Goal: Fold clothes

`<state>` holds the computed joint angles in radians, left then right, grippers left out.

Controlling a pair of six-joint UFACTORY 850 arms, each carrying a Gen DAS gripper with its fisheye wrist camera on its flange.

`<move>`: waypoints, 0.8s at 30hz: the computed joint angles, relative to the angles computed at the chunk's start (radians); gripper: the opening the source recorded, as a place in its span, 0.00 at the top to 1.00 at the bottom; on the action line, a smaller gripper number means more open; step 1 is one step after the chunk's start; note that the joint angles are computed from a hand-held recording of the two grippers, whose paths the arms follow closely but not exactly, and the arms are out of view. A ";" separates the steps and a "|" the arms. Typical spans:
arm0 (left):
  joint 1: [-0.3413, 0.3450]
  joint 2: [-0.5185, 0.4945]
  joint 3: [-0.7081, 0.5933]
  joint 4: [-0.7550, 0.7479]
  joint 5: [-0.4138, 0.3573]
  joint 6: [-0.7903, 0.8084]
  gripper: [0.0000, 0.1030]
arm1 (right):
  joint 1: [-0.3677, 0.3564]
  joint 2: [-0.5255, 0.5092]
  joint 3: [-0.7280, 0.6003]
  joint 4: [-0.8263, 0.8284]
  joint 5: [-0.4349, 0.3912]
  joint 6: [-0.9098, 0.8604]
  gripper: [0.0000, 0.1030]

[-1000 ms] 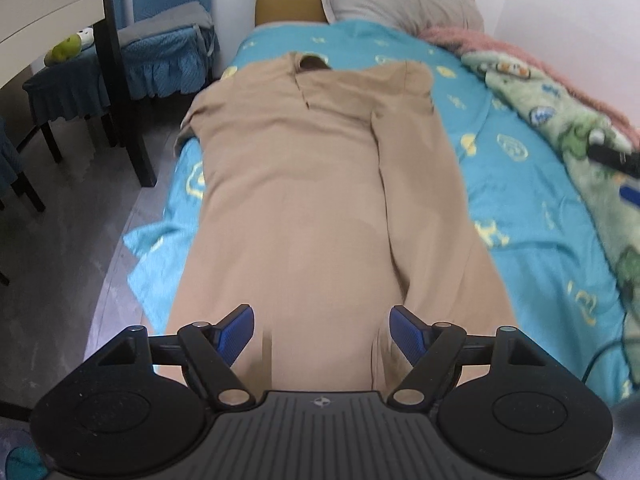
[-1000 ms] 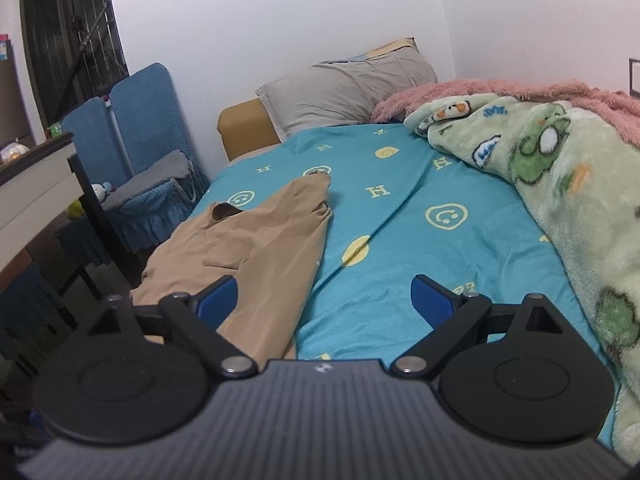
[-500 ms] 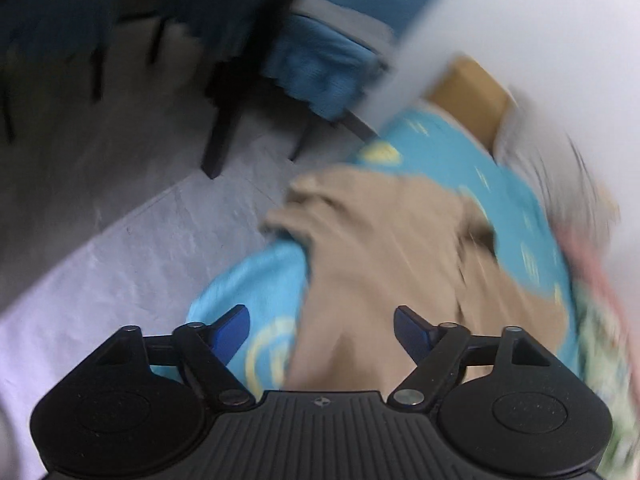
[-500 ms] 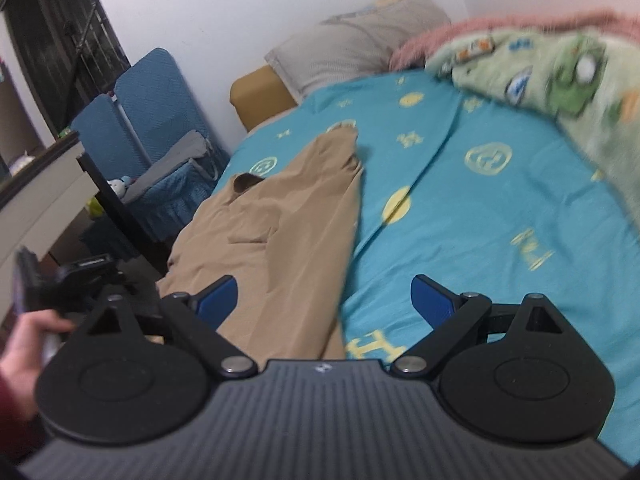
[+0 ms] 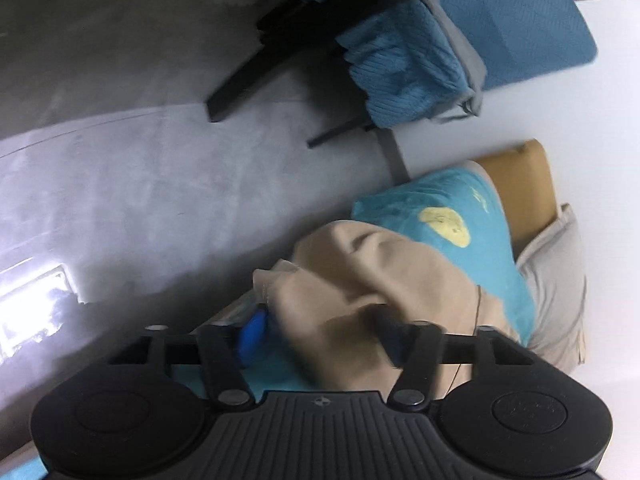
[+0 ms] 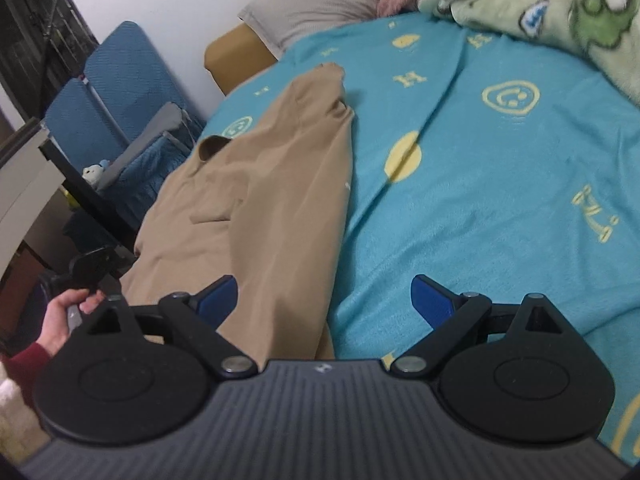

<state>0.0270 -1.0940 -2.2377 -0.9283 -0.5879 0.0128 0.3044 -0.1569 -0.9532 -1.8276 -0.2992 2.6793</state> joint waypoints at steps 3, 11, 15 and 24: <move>-0.030 -0.019 -0.067 0.179 0.068 -0.047 0.96 | -0.014 -0.012 -0.002 -0.007 0.010 0.026 0.08; -0.143 0.144 0.048 0.796 0.323 -0.096 0.96 | -0.016 0.019 0.014 -0.043 -0.008 0.083 0.08; -0.216 0.239 0.131 0.874 0.403 0.074 0.96 | 0.000 0.046 0.024 -0.005 -0.049 0.035 0.08; -0.398 0.334 0.237 0.600 0.373 0.580 0.89 | -0.002 0.087 0.054 -0.038 -0.097 0.084 0.08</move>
